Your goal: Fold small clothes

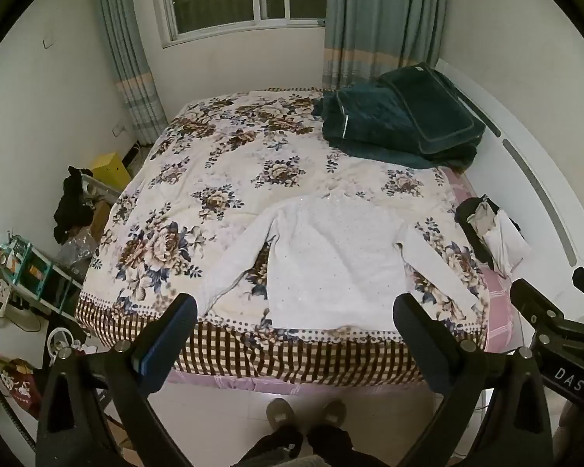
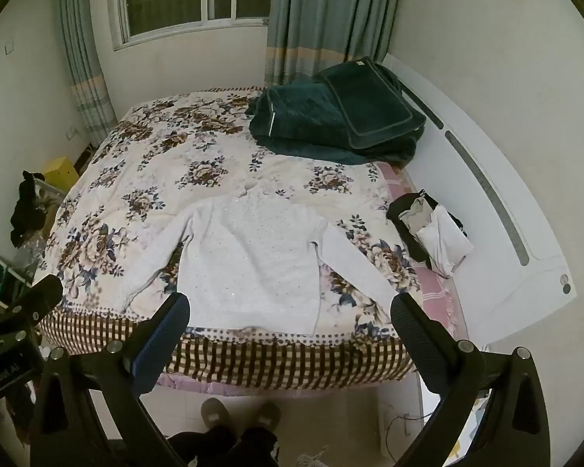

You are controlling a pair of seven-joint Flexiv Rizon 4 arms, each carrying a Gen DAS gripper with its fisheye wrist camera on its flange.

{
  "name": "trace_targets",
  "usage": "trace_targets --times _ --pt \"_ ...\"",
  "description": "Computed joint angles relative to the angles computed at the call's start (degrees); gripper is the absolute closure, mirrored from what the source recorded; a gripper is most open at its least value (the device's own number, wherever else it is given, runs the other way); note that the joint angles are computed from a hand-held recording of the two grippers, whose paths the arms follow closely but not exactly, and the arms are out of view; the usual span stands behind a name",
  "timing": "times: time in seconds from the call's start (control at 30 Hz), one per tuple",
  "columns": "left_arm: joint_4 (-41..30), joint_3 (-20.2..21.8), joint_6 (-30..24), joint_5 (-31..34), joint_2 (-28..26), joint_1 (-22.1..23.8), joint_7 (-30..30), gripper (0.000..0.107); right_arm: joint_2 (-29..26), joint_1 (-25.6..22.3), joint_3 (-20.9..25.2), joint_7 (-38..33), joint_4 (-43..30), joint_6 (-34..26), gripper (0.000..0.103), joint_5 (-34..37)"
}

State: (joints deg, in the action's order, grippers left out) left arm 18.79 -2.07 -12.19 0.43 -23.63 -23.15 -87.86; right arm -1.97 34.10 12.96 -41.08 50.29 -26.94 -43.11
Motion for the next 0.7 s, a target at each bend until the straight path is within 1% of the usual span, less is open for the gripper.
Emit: trace_targets --times 0.7 --pt "1.2 -0.3 1.0 0.0 0.5 0.2 -0.3 0.004 -0.6 0.7 -0.3 -0.5 -1.1 -0.8 0.000 -0.6"
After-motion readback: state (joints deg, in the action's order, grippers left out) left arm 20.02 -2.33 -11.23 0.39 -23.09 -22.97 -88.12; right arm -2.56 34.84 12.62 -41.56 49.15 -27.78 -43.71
